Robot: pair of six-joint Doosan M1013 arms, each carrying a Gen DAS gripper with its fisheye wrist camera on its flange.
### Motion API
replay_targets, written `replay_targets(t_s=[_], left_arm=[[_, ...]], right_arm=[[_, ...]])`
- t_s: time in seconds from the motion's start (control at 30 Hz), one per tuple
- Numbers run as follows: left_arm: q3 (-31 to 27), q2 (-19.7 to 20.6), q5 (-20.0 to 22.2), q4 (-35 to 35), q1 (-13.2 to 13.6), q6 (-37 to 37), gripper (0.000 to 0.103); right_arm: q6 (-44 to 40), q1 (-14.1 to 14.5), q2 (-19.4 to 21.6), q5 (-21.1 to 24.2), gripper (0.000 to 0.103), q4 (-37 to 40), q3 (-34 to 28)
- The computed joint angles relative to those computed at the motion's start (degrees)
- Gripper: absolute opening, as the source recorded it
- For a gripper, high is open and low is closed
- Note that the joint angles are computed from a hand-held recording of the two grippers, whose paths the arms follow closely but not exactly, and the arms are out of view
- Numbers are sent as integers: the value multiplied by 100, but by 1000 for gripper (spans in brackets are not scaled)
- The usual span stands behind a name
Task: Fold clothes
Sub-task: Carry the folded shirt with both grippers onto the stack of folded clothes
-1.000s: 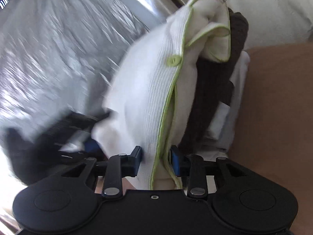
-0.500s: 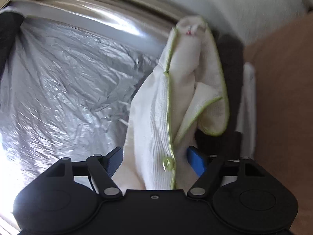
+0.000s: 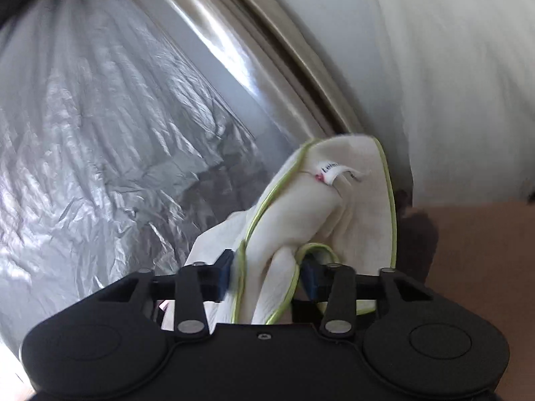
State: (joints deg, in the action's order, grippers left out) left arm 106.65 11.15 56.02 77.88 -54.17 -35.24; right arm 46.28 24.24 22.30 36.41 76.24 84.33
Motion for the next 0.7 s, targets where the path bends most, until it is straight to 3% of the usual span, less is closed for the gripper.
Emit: replay_targets(t_s=[0.07,0.1,0.23,0.33,0.37,0.47,0.6,0.7], left_arm=[[260,-176,-133,213,3,-804,76],[361,-239,-198,328,8,-1199,72],[560,-354,-339,572,-22,-2038,70],[580,-330,-354,647,-66,-2229,70],[564,-319,-327,622,-92,-2191,70],[533,-327,-396,592,-25,-2084,70],[583,-387,-576,745,103,-2312,70],[634,-429,-653,808,124,-2446,70]], right_arm=[[734,1,127,230,67,-176,-204],[720,34,125,148,67,-215,-202],[-233,111,-84,-799,66,-60,86],[-1240,126,-250,-1668,69,561,311],[-1161,63,-263,-1562,70,594,336],[-357,-164,-250,-503,70,244,329],[316,-368,-42,1246,77,525,349],[924,-365,204,1852,81,769,340]])
